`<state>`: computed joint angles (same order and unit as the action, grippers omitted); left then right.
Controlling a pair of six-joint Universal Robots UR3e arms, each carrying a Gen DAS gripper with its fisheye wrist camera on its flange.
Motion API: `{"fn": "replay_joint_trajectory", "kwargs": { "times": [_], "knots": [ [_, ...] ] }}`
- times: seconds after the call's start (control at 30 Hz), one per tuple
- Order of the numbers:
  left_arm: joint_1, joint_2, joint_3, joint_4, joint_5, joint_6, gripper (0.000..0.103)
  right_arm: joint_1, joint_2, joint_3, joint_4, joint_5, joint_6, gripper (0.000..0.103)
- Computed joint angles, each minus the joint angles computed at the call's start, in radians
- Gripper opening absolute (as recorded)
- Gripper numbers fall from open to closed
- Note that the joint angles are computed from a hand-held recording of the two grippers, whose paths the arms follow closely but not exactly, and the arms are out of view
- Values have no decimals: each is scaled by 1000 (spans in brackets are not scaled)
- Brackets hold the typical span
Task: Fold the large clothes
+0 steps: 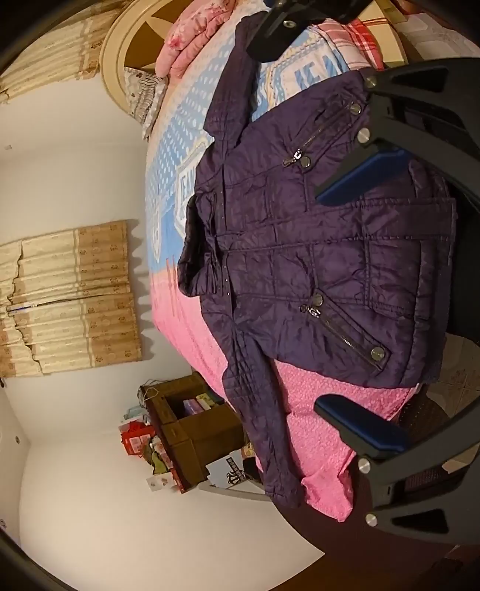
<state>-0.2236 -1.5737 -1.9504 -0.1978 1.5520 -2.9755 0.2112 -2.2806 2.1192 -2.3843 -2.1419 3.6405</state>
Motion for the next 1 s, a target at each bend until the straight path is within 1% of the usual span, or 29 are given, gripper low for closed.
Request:
{"fn": "replay_joint_trajectory", "kwargs": {
  "times": [0.2,0.5,0.77,1.0],
  "knots": [
    [5,6,-7,-9,-7,1,103,-9,-5,13,-7,9,-6,102],
    [17,17,-13,-25,-37,-1,103,9,13,29,-23,-11,13,102],
    [22,18,-16,-26,-54,-1,103,-1,5,28,-11,-1,10,102],
    [17,14,-9,-35,-52,-2,103,-2,5,27,-10,0,9,102]
  ]
}}
